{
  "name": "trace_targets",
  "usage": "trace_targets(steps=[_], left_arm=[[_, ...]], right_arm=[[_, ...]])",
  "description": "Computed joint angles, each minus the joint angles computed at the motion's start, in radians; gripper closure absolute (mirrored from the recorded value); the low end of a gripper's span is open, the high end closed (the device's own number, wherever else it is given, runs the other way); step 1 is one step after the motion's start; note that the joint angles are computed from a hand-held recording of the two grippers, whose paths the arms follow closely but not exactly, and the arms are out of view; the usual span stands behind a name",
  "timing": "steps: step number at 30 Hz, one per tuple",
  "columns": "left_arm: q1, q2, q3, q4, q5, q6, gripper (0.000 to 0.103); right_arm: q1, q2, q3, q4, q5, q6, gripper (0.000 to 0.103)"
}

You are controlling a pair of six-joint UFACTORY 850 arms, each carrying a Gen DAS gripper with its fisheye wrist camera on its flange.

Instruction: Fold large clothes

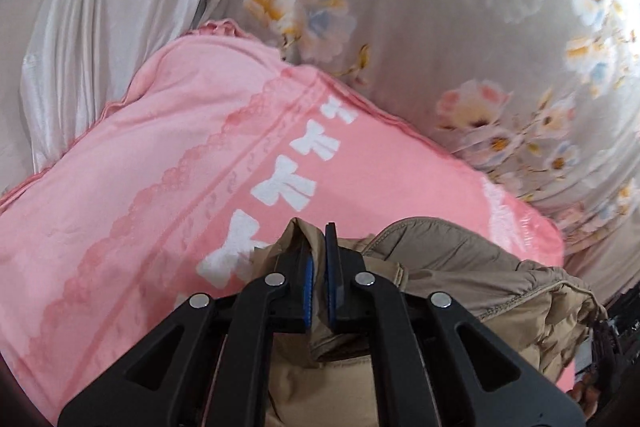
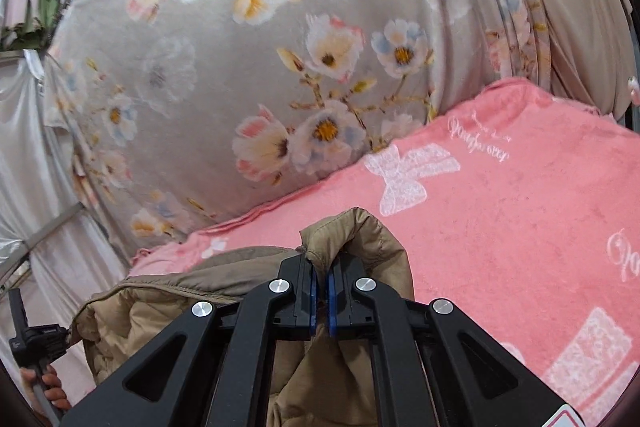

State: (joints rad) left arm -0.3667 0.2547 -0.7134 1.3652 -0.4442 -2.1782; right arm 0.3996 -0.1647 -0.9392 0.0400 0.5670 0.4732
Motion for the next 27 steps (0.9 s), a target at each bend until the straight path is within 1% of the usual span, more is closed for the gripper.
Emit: trace_targets(steps=[1,5,7,10,12,14,16,21,23,27], left_arm=[[0.023,-0.049,-0.024,-0.021,0.017,0.031,0.099],[0.067,-0.195,-0.1,-0.087,0.032,0.12,0.099],[0.075,-0.262,-0.137,-0.124,0.022,0.168,0.099],[0.079,-0.345,-0.183,-0.16,-0.001,0.213,0.099],[0.085,-0.382,-0.2,-0.172,-0.001,0.227,0.099],[0.09,-0.409,-0.212,-0.177,0.006,0.234,0.099],[0.088,-0.436,-0.223,-0.172,-0.003,0.235,0.099],[0.085,-0.488,-0.246,-0.158,-0.014,0.225,0.098],[0.085,-0.504,-0.249,-0.133,-0.012,0.2,0.098],[0.084,-0.529,-0.257,-0.099,-0.015,0.169,0.097]], right_arm=[[-0.001,-0.031,-0.032,0.003,-0.019,0.008,0.1],[-0.004,-0.159,-0.159,0.043,-0.115,-0.013,0.1],[-0.006,-0.209,-0.207,0.06,-0.153,-0.027,0.1],[-0.004,-0.269,-0.264,0.137,-0.205,-0.112,0.1],[-0.007,-0.308,-0.3,0.167,-0.242,-0.141,0.1],[-0.011,-0.341,-0.323,0.163,-0.258,-0.132,0.1],[-0.012,-0.362,-0.337,0.168,-0.266,-0.139,0.1],[-0.008,-0.413,-0.382,0.225,-0.299,-0.201,0.1],[-0.01,-0.429,-0.397,0.211,-0.317,-0.185,0.1],[-0.017,-0.456,-0.421,0.116,-0.348,-0.08,0.1]])
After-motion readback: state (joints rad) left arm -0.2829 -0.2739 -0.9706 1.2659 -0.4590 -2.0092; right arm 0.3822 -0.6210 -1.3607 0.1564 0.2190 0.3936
